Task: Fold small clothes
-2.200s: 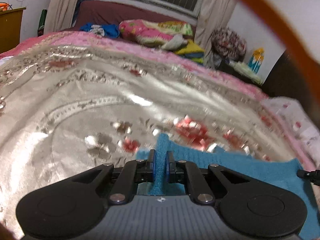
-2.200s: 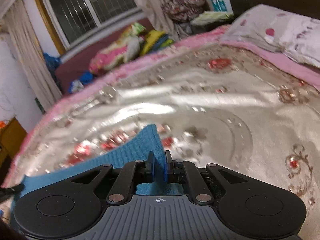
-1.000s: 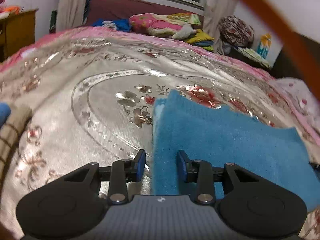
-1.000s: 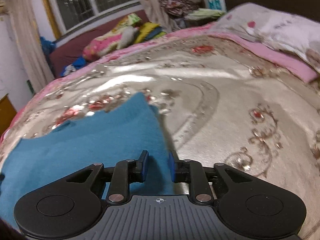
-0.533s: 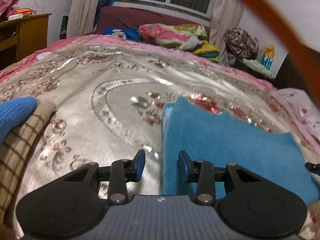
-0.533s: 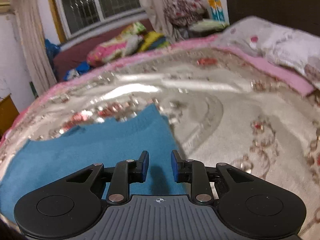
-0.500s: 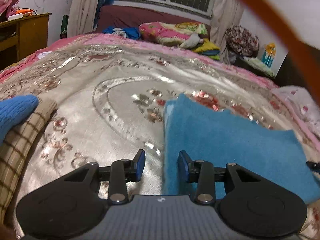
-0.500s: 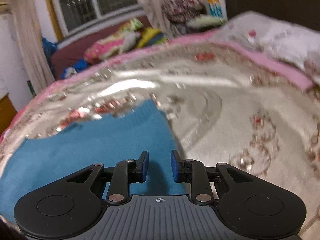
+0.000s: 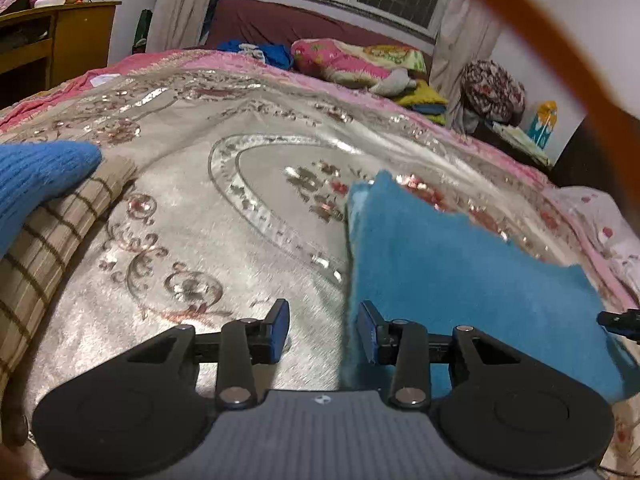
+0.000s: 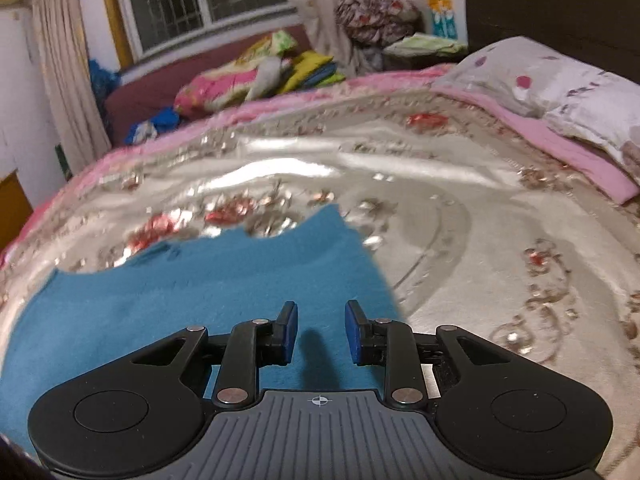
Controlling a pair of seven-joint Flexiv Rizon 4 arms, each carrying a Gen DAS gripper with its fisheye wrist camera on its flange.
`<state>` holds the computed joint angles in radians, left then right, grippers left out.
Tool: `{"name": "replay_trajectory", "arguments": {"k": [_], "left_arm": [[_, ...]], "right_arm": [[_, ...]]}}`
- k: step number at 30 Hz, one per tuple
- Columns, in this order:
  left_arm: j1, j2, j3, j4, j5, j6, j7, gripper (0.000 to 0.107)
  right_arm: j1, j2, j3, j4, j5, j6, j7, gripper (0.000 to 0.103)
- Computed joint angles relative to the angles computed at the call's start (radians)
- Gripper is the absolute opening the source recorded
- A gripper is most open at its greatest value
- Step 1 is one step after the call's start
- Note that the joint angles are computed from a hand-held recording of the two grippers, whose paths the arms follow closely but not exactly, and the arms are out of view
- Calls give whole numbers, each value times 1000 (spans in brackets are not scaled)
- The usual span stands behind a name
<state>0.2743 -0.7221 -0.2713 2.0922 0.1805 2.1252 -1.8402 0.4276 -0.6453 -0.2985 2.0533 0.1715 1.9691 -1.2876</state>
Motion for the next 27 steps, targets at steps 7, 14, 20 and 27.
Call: {"name": "replay_trajectory", "arguments": {"k": [7, 14, 20, 27], "left_arm": [[118, -27, -99, 4, 92, 1, -38, 44], [177, -39, -149, 17, 153, 10, -67, 44], [279, -68, -243, 20, 234, -9, -82, 44], [336, -96, -306, 26, 274, -23, -49, 44]], "right_arm": [[132, 28, -87, 7, 6, -55, -2, 28], [36, 71, 156, -89, -188, -178, 25, 28], [18, -25, 273, -306, -351, -373, 93, 35], [53, -150, 275, -516, -457, -564, 221, 37]]}}
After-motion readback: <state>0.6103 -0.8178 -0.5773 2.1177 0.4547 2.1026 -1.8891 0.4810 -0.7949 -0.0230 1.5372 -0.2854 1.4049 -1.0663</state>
